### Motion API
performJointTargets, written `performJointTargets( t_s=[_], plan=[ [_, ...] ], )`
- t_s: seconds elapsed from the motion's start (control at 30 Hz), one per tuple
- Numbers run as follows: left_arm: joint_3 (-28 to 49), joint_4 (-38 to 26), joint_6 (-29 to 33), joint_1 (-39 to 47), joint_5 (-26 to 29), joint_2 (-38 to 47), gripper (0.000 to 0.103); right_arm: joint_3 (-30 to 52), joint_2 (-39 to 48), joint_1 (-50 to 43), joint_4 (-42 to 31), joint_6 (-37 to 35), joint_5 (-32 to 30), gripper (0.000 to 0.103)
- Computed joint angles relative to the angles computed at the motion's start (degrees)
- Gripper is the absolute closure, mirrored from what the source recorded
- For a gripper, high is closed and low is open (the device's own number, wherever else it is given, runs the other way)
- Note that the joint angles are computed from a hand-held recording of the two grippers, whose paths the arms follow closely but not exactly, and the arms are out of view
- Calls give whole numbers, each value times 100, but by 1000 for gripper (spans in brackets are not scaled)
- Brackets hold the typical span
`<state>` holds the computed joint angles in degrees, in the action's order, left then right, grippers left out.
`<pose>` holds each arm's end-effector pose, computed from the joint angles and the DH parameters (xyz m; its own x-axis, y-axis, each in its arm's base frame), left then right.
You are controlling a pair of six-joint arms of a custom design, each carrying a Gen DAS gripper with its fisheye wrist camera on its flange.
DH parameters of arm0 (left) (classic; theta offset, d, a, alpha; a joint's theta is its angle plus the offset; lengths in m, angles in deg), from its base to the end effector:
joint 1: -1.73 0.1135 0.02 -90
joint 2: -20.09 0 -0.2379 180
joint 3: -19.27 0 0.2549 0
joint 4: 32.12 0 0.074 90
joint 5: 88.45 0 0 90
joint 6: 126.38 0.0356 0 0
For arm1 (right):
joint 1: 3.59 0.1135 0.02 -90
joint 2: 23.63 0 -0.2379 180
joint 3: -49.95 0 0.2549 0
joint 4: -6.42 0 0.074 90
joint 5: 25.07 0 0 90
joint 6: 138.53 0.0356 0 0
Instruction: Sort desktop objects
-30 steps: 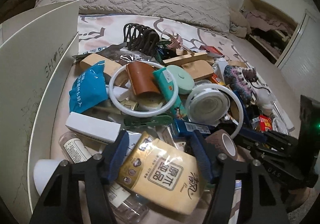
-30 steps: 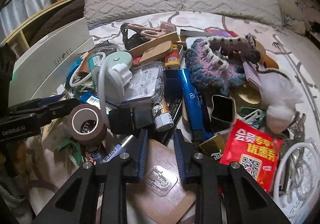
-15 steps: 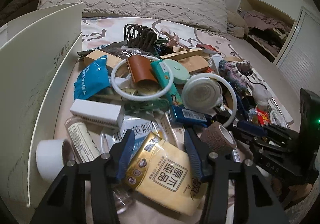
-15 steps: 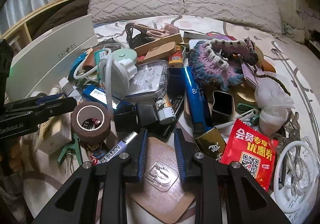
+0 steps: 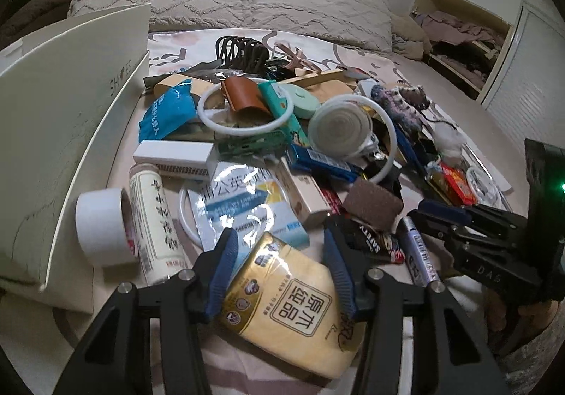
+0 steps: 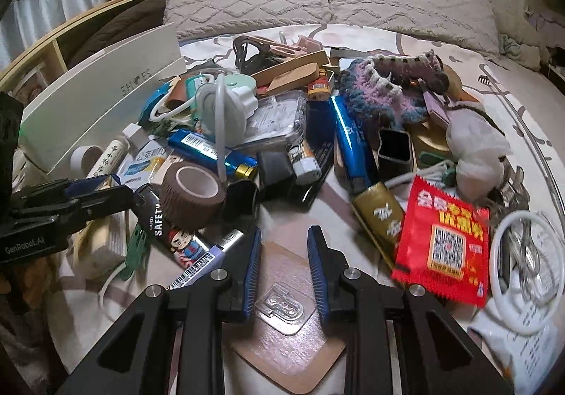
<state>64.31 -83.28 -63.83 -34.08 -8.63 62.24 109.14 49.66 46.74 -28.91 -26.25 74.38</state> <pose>0.1422 -0.0948 0.2046 -0.7586 -0.0122 -0.6515 0.1474 0.9707 -0.1898 0.1767 0.2039 0.1964 -0.7107 -0.2711 -0.6491 -0.4557 0.8804 0.1312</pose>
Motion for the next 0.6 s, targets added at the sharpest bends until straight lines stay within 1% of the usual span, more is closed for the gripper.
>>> performJointTargets(
  t_s=[0.1,0.23,0.3,0.47,0.57,0.6],
  plan=[
    [-48,-143,-123,-293,-229,-113,54,-168,-196,101,18,92,59,75],
    [-214,-310,-262,-285,21,-516,54,-371,-444,282,24,197,206,75],
    [-252,-373,-304,-359,32,-639,54,-452,-556,369,14,261,271,75],
    [-261,-475,-487,-806,-198,-759,54,-681,-874,553,5,417,403,75],
    [-286,-534,-639,-1054,-392,-841,54,-776,-999,700,21,447,593,75],
    [-287,-542,-641,-1048,-399,-853,51,-797,-1012,727,58,437,643,75]
  ],
)
